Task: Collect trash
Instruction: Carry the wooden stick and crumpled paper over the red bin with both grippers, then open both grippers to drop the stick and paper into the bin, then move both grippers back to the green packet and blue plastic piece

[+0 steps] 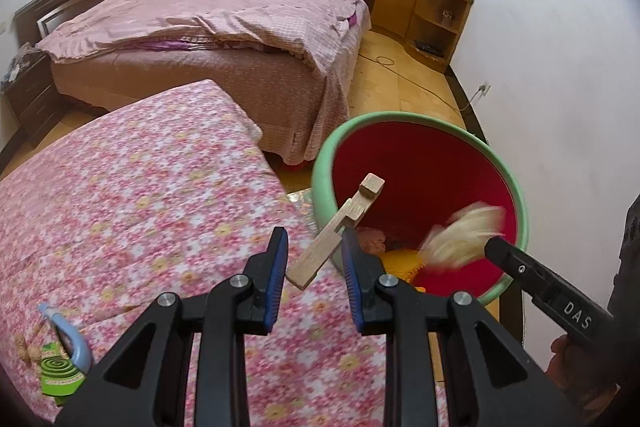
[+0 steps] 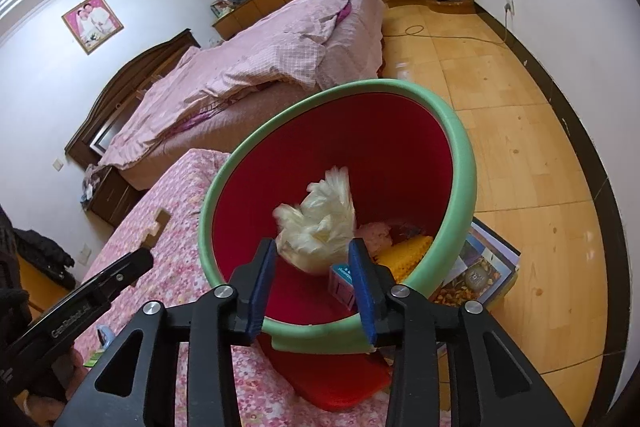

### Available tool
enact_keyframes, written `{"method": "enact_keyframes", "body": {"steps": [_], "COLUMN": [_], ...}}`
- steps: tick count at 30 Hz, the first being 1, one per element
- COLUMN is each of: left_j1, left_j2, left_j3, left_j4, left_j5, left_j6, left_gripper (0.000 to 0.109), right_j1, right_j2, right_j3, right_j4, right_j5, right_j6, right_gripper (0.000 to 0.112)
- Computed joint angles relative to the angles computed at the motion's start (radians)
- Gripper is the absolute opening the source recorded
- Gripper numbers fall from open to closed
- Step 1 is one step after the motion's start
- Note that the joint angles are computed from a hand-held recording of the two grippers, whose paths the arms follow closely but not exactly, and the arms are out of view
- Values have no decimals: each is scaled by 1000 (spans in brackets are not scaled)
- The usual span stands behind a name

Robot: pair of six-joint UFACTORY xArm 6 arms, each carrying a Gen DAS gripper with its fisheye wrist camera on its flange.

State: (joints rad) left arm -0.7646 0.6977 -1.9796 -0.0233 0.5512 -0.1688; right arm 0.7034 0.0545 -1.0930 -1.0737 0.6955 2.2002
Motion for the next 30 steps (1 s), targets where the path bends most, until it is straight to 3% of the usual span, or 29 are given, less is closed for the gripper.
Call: {"method": "enact_keyframes", "body": {"steps": [16, 18, 30], "left_j1": [-33, -34, -6], "left_j2": [237, 228, 3], "left_j3": [-378, -360, -12], "left_j4": [-87, -86, -67], "left_j5": [180, 176, 58], "left_j6": [91, 79, 44], "left_gripper": [30, 36, 38], "right_j1": [-6, -6, 21], "right_j2": [-65, -67, -45], "right_j3": [73, 76, 36], "right_j4": [-35, -37, -22], "right_j5": [8, 6, 10], "right_j6": [64, 68, 27], "right_gripper": [48, 48, 52]}}
